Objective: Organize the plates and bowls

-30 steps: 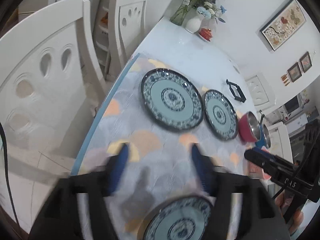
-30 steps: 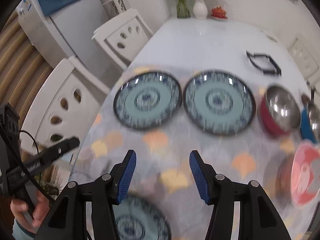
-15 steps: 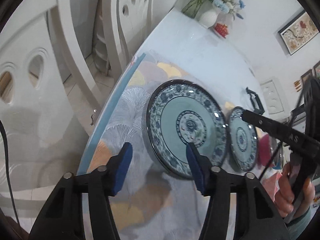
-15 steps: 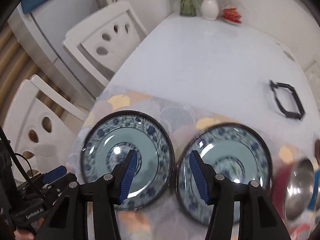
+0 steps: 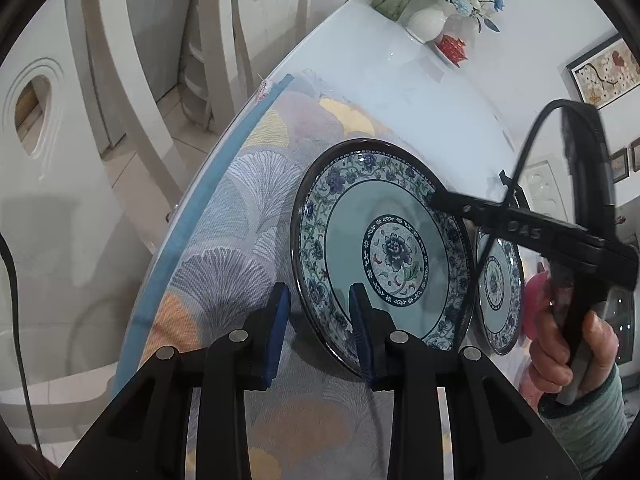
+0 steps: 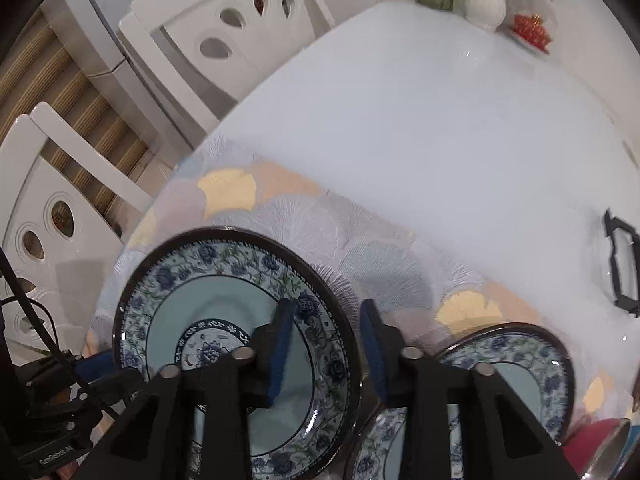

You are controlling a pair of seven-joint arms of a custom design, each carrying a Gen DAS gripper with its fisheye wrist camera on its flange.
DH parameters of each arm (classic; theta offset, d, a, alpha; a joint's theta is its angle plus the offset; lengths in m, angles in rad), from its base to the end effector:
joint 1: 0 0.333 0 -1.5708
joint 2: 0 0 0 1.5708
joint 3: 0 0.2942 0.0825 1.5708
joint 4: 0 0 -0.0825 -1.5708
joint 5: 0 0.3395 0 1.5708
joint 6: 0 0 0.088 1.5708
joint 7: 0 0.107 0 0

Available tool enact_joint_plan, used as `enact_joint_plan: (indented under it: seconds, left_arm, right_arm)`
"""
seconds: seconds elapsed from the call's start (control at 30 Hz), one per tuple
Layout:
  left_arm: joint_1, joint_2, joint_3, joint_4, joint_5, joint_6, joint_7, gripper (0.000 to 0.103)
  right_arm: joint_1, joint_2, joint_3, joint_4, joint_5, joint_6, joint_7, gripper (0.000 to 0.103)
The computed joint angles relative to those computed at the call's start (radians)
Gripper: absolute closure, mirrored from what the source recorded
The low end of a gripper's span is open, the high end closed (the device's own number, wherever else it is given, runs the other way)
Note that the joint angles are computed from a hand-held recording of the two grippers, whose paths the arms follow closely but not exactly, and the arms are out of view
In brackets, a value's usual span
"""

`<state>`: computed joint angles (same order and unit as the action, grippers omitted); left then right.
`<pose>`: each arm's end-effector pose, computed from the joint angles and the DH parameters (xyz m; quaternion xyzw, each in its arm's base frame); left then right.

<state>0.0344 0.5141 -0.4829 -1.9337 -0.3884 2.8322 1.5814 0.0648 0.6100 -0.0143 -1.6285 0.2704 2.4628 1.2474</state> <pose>0.5754 -0.2261 0.2991 0.6766 -0.6805 0.2739 0.0643 0.6625 0.0345 0.2967 -0.7615 0.6319 -0.0330 0.1405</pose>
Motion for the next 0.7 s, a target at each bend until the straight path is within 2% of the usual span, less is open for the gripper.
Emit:
enact_joint_plan:
  seconds: [0.27, 0.5, 0.7]
  left_arm:
    - [-0.036, 0.018, 0.029, 0.023, 0.072, 0.007, -0.002, 0.075]
    - [0.004, 0.022, -0.01, 0.012, 0.063, 0.026, 0.017, 0.075]
    - [0.037, -0.007, -0.039, -0.024, 0.026, 0.043, 0.022, 0.075]
  right_arm:
    - [-0.026, 0.002, 0.018, 0.005, 0.05, -0.03, -0.031, 0.077]
    - [-0.023, -0.027, 0.017, -0.023, 0.064, -0.032, -0.03, 0.076]
    - [-0.011, -0.11, 0.009, -0.118, 0.078, -0.002, -0.009, 0.076]
